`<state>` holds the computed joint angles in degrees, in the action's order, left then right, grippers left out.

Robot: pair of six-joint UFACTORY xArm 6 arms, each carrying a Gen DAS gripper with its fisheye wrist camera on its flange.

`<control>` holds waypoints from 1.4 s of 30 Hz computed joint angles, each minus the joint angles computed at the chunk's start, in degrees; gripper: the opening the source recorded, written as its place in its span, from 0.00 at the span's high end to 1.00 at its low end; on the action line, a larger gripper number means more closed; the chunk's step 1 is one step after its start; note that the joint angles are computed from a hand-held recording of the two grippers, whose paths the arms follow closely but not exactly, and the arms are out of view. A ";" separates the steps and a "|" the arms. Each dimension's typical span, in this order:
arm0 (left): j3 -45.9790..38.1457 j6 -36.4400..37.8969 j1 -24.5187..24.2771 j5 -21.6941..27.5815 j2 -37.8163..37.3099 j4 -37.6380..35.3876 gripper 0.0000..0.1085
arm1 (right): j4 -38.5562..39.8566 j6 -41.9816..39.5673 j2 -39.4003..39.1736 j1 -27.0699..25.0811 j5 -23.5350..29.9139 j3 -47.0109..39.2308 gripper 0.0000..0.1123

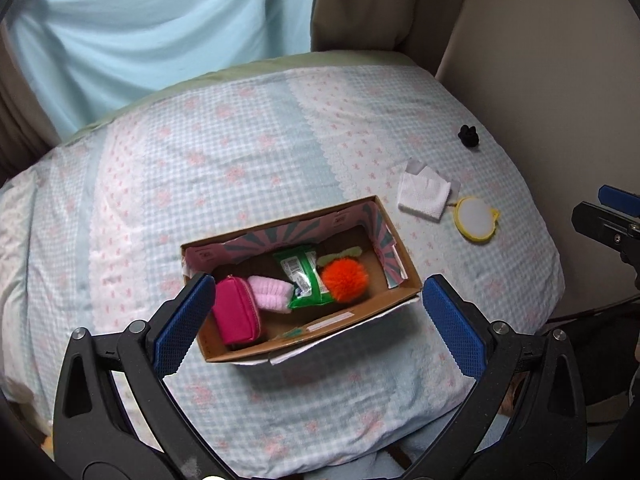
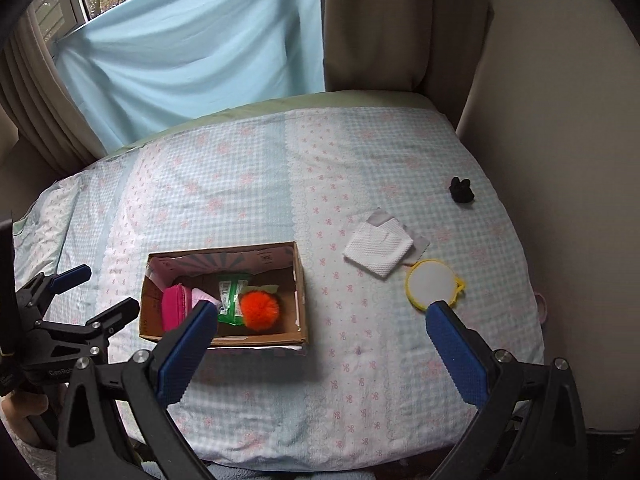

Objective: Organize soft objects
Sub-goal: 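Move both tools toward the white cloth and yellow mesh pad, then grasp the white waffle cloth with the left tool while the right tool grasps the yellow mesh pad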

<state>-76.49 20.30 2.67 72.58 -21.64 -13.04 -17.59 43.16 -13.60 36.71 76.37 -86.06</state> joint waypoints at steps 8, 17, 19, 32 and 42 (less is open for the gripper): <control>-3.64 -9.70 -14.09 -3.69 3.89 4.85 0.05 | 3.49 -8.00 -11.70 -10.58 -7.02 13.04 0.08; -12.23 -23.78 -27.41 -4.57 16.47 10.15 0.05 | 16.06 -34.77 -15.30 -27.04 -14.59 21.78 0.08; -13.99 -25.36 -28.89 -4.28 19.41 10.29 0.05 | 18.69 -39.83 -14.72 -29.84 -15.72 22.99 0.08; -22.59 -22.92 -30.46 -1.64 35.82 7.39 0.05 | 24.04 -57.44 -7.97 -36.39 -23.12 28.60 0.08; -29.82 -17.70 -29.86 -0.60 50.22 4.71 0.05 | 24.64 -65.23 0.99 -35.46 -28.91 31.40 0.08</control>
<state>-106.31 2.60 -27.19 71.98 28.58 -8.33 7.05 -22.07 -12.61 1.25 47.46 -54.66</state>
